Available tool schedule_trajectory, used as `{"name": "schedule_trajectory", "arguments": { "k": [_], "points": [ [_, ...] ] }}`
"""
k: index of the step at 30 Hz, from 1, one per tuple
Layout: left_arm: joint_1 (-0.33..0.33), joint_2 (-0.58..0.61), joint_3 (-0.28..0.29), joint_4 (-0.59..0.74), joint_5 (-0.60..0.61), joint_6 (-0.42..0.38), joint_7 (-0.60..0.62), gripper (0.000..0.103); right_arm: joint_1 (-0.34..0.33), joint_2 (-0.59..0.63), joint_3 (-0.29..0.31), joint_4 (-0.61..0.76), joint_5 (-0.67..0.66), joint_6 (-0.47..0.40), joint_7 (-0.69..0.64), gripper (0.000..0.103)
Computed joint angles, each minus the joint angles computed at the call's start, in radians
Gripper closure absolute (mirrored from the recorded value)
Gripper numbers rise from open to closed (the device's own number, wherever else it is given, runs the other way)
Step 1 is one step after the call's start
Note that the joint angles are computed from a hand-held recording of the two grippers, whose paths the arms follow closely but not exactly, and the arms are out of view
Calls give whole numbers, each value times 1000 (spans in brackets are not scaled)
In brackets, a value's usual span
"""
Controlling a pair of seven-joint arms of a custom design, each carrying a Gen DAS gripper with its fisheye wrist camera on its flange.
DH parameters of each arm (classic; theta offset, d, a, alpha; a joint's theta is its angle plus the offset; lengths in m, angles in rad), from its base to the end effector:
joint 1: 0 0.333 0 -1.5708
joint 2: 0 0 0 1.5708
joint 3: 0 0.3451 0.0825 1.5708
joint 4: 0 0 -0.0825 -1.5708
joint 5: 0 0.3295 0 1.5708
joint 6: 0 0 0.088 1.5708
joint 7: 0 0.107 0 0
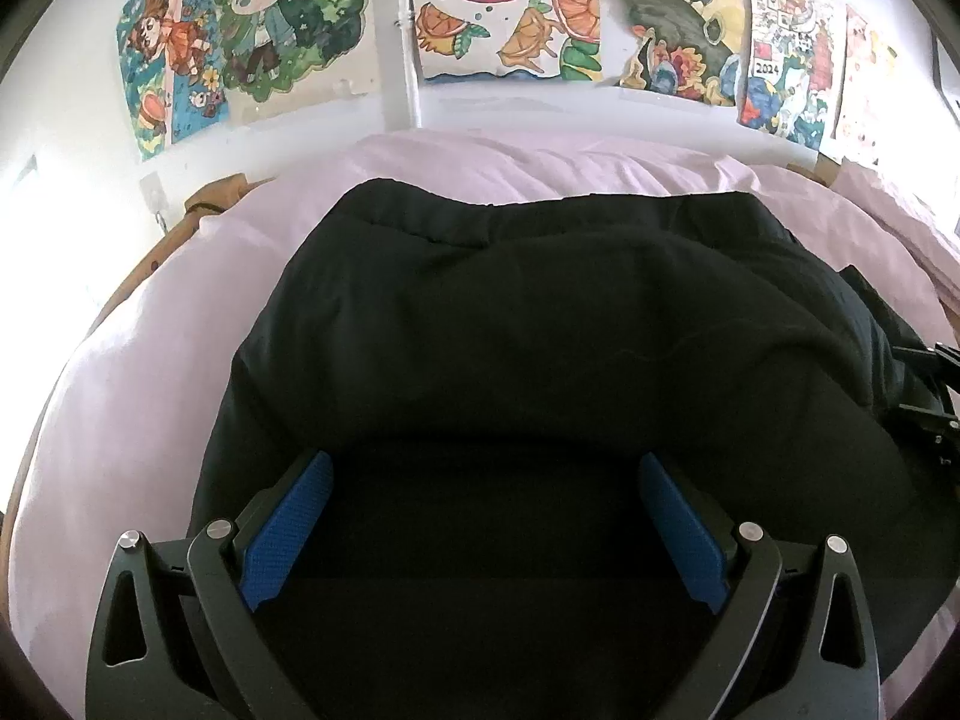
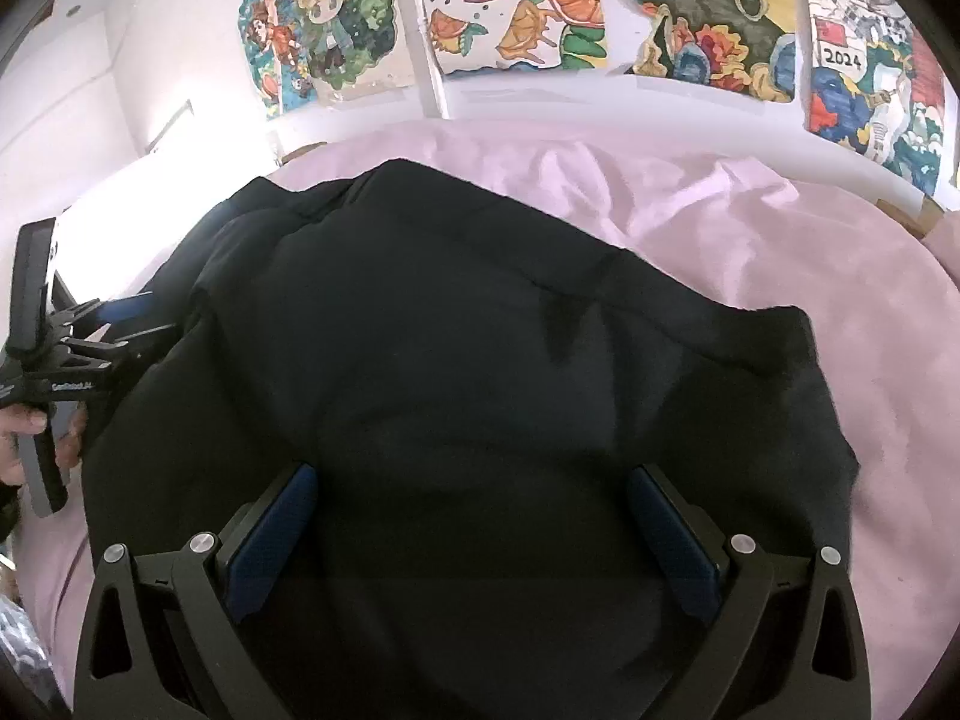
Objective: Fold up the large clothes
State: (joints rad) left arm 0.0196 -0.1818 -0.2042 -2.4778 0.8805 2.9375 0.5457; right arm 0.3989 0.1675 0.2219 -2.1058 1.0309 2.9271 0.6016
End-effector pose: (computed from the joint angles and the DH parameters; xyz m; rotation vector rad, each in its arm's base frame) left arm 0.4225 -0.1334 0.4764 -1.7903 1.7577 -0.6205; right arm 0.4891 0.2755 0.4549 -2.1013 1.0746 -0.1775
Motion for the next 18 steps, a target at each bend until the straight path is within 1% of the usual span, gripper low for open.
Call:
{"name": "schedule_trajectory", "arguments": {
  "k": [3,5,7,9,10,12,13,15,16,17,18],
  "points": [
    [-33,-9,26,-4,-95,-10,83,4,-26,-22,-11,-5,21,-62,-38,0],
    [-65,-23,55,-14,-196,-12,176,4,-49,-43,-28,-8,53,-125,-76,0],
    [-89,-39,79,-28,-288,1,262,4,-73,-74,-53,-19,87,-189,-144,0],
    [-131,-71,125,-53,-403,25,375,4,-83,-100,-76,-34,104,-208,-199,0],
    [-158,-91,155,-69,-461,46,431,4,-93,-114,-92,-41,113,-233,-223,0],
    [-193,-130,198,-95,-543,81,511,4,-116,-133,-124,-42,124,-302,-229,0],
    [-199,-151,213,-108,-570,95,537,4,-129,-139,-138,-41,138,-337,-227,0],
    [-188,-182,221,-120,-605,100,564,4,-158,-142,-166,-38,169,-405,-214,0],
    [-177,-199,223,-126,-624,91,571,4,-169,-138,-176,-35,167,-431,-190,0],
    [-180,-214,237,-130,-653,73,584,4,-181,-127,-184,-27,156,-464,-155,0],
    [-200,-224,260,-132,-690,58,607,4,-192,-118,-189,-21,146,-495,-129,0]
  ]
}}
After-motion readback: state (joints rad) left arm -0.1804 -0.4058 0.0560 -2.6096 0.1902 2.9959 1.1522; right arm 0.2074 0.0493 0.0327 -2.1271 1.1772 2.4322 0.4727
